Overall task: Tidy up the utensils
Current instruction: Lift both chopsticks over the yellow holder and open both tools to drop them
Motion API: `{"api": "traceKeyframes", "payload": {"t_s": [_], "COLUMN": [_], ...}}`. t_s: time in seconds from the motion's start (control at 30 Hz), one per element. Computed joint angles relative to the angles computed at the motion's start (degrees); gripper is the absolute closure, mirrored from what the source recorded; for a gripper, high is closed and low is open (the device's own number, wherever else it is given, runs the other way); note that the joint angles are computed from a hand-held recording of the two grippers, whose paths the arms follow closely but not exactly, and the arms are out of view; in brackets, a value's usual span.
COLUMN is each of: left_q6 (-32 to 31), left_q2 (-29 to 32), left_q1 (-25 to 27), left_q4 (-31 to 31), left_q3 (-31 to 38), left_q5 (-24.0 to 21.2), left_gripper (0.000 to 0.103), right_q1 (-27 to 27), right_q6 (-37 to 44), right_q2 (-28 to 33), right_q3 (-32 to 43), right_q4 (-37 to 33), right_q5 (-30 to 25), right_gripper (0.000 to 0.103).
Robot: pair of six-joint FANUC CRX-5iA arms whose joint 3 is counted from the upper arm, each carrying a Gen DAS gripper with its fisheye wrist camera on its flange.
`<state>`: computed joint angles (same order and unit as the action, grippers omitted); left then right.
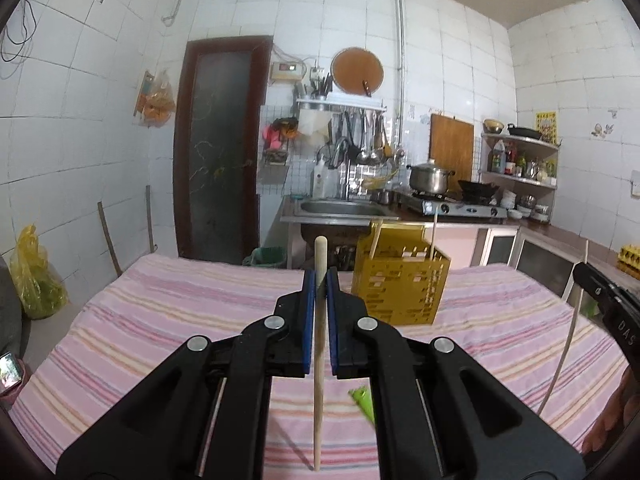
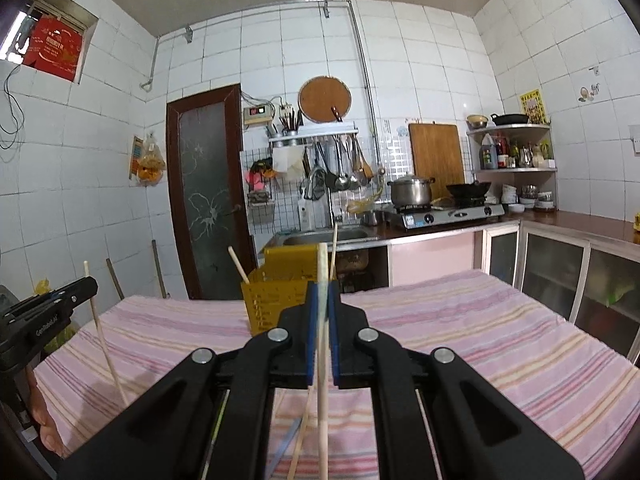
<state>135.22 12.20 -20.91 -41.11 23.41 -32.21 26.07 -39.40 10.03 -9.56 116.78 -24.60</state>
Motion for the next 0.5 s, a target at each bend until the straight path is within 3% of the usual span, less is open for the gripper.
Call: {"api": "traceKeyframes", "payload": {"t_s": [0.27,0.5], "left_q6": [-5.4,-11.3], "left_q2": [5.8,16.9], "left_q1": [2.1,3.4], "left_q4": [7.0,14.2], "left_q3": [9.5,27.5], "left_q5": [2.2,2.9], "left_gripper": [0.099,0.099], "right_q1": [-3.0,-5.2], "right_q6": [-2.2,-0.5], "right_q2": [3.9,10.4], "right_q3": [7.8,19.3], "right_q4": [3.6,3.3], "right_q5": [2.7,5.7], "right_gripper": [0.097,0.097]}}
